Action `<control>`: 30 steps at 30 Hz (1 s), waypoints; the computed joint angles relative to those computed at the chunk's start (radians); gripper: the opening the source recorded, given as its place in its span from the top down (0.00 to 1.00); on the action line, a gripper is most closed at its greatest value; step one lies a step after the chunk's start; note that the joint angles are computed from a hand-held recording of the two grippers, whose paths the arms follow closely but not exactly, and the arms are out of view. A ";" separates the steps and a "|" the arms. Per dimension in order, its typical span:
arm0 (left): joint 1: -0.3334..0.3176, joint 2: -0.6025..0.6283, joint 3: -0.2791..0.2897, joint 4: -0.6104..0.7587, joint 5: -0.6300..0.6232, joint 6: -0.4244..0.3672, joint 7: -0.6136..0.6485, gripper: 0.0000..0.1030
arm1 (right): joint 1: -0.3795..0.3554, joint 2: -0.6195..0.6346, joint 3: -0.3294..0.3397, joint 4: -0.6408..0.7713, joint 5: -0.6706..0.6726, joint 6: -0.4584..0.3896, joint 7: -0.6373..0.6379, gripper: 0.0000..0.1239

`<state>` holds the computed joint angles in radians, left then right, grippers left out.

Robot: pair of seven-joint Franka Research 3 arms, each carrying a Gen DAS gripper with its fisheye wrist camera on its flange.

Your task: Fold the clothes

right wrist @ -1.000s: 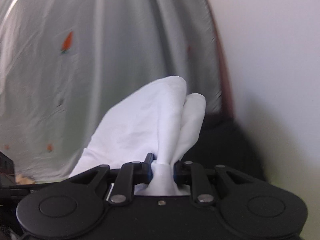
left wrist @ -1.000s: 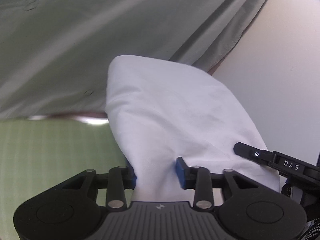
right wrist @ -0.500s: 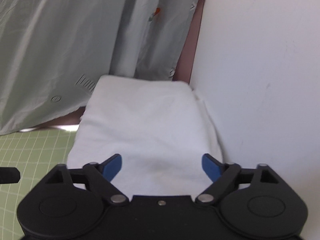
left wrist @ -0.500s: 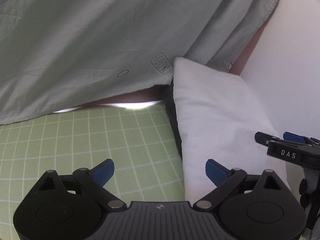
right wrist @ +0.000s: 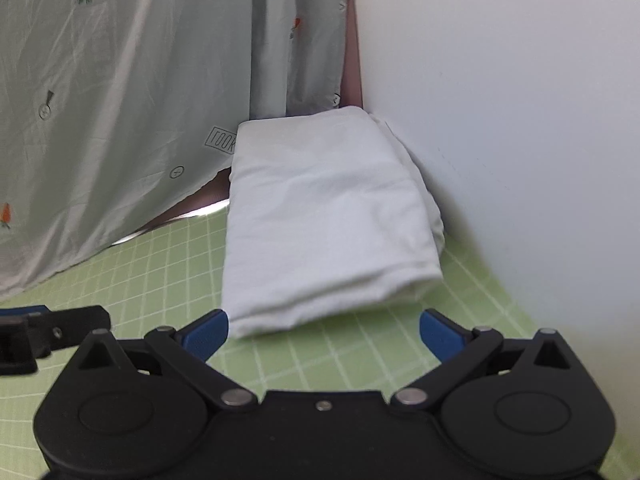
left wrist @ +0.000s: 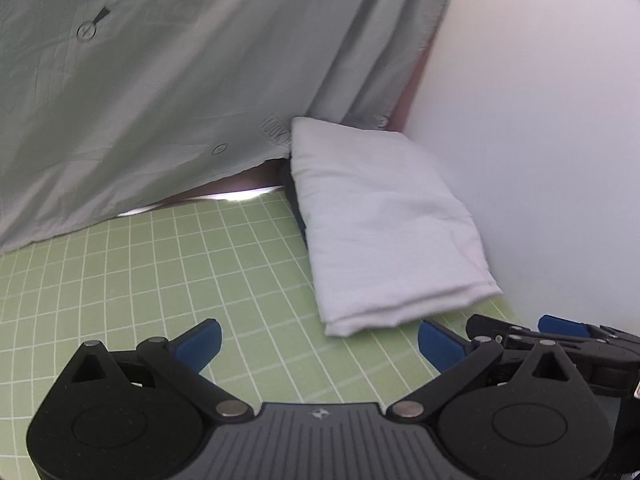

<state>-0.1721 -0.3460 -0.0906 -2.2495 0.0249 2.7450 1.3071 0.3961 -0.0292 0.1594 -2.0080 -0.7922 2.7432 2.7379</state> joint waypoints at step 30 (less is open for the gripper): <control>-0.118 -0.388 0.052 -0.282 -0.031 -0.073 0.046 0.00 | -0.201 -0.424 0.292 -0.359 0.115 -0.061 0.091 0.17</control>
<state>-0.2901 -0.7338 -0.0390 -2.5311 -0.0059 2.6719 1.3532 0.1947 -0.4527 0.4517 -2.3669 -0.6774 2.6818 2.8290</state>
